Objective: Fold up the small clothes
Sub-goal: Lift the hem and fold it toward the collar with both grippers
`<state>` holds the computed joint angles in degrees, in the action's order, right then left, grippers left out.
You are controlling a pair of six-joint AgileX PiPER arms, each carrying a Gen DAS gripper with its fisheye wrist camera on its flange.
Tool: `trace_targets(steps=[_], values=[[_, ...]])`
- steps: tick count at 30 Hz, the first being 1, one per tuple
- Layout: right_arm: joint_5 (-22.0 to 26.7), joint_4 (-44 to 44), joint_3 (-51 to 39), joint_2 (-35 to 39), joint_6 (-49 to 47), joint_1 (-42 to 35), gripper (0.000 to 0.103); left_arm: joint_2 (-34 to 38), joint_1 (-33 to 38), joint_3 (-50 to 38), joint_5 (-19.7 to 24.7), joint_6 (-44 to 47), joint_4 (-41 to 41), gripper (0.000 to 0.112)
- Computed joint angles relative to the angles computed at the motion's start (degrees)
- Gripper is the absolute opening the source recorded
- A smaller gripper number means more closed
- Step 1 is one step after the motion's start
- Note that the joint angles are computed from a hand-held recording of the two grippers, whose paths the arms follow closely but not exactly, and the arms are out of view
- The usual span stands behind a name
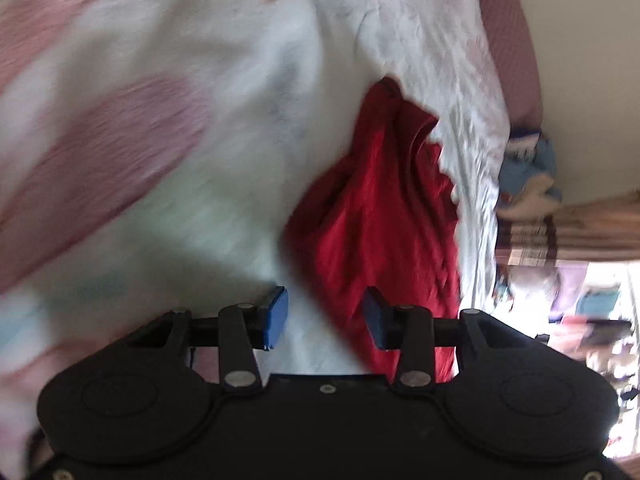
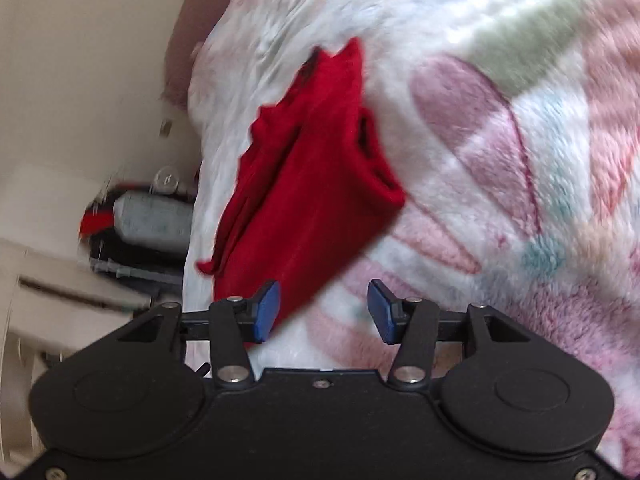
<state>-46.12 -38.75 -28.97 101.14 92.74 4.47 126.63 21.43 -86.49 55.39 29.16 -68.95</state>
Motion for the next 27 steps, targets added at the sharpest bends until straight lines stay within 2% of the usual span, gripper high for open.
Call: trace_targets(steps=[3,5,6,7,8,9,12,14,17,21,24,26,27], values=[[-2.70,12.05,-0.70,3.55,-5.50,2.75,0.055,2.52,-3.87,-5.22,-4.99,-5.05,1.83,0.044],[-1.37,17.70,-2.62,4.99,-6.16,5.07,0.055,4.31,-5.43,-8.82,-5.67,-8.17,3.12,0.036],[-0.43,17.90,-4.31,5.88,-5.77,5.35,0.053,4.28,-6.04,-9.39,-6.22,-8.67,3.99,0.026],[1.76,17.60,-5.92,6.10,-5.17,5.68,0.049,4.05,-6.48,-9.75,-6.60,-8.71,4.80,0.003],[4.63,16.78,-7.56,5.90,-4.39,6.00,0.027,3.50,-6.29,-9.33,-6.62,-8.26,4.97,0.002],[7.25,15.61,-9.03,5.58,-3.82,6.24,0.010,2.54,-6.23,-8.18,-7.23,-7.09,4.01,0.002],[15.12,12.25,-11.04,2.23,-2.57,6.46,0.007,-1.51,-4.31,-3.23,-7.27,-1.85,-0.68,0.002],[18.74,8.74,-11.51,-0.79,-0.45,6.14,0.006,-4.46,-2.18,0.58,-4.63,1.57,-4.67,0.002],[17.39,2.88,-6.87,-8.04,2.38,4.12,0.005,-11.25,1.02,8.50,-0.76,6.51,-6.07,0.002],[20.51,-5.67,-0.70,-17.95,8.68,4.67,0.005,-19.38,6.98,23.98,3.97,11.55,-5.60,0.002],[20.76,-8.12,6.35,-20.65,10.59,5.36,0.006,-22.01,8.95,32.93,0.95,15.47,-0.56,0.003],[19.83,-7.92,9.29,-17.61,9.40,5.14,0.008,-22.77,8.47,35.75,-3.48,17.42,3.55,0.008],[18.89,-5.86,10.83,-16.25,6.29,4.73,0.008,-23.16,8.84,36.15,-3.90,19.27,4.81,0.009]])
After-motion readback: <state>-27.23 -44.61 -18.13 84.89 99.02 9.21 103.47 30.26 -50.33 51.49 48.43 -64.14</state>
